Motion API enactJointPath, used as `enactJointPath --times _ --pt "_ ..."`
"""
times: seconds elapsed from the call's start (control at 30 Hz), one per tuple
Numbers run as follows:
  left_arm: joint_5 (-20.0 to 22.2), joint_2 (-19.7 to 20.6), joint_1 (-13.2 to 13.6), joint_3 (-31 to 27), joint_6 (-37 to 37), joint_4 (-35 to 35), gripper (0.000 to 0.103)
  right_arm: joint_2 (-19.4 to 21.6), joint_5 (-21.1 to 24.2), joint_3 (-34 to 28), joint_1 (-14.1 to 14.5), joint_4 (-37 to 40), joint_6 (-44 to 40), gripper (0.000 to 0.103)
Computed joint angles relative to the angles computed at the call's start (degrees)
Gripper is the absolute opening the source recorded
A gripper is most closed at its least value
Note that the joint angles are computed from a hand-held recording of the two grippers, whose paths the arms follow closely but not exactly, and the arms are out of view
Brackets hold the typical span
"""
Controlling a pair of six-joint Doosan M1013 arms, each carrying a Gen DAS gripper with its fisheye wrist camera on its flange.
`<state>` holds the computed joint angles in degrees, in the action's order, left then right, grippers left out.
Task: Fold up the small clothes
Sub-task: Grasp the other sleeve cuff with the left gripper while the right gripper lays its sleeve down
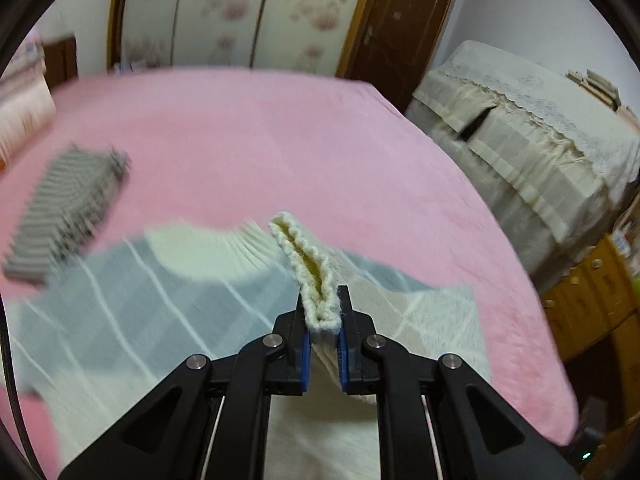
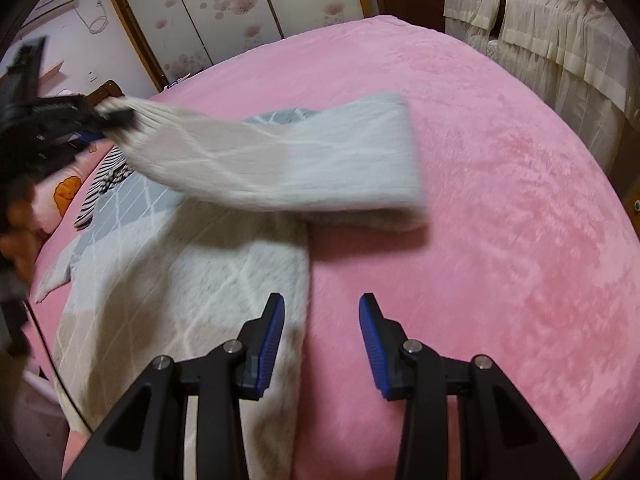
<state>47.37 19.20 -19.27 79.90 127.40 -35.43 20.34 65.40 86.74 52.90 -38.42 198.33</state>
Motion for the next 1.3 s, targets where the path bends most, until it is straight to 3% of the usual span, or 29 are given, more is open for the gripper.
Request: enactJointPath --times 0.13,0.27,0.53,0.9,1.0,1.3 --pt "-4.77 1.37 1.21 -1.94 -1.37 2.86 0.008 0.28 0.49 -0.10 -1.27 -0.35 -1.01 0.039" --pt "-8.04 3.61 1.58 -3.50 -7.98 8.83 0.008 0.54 -0.55 0.06 -2.61 -0.20 -1.03 0.039" --pt "-10.89 5.46 2.73 -3.19 -12.43 14.47 0.008 1.01 -3.74 0.21 -4.48 1.49 -1.99 0.039" --pt "-11.72 6.17 4.14 -3.12 -14.60 13.79 0.008 2.33 -4.92 -1.11 -6.22 1.10 -3.70 0.038" --pt "-12.17 6.27 4.51 -3.19 -14.66 13.76 0.008 2.86 -4.45 -1.67 -6.48 1.13 -4.89 0.018" --pt "-7.95 9.64 5.95 -3.84 -20.51 17.23 0.009 3.97 -1.05 -3.04 -6.00 0.80 -3.10 0.014"
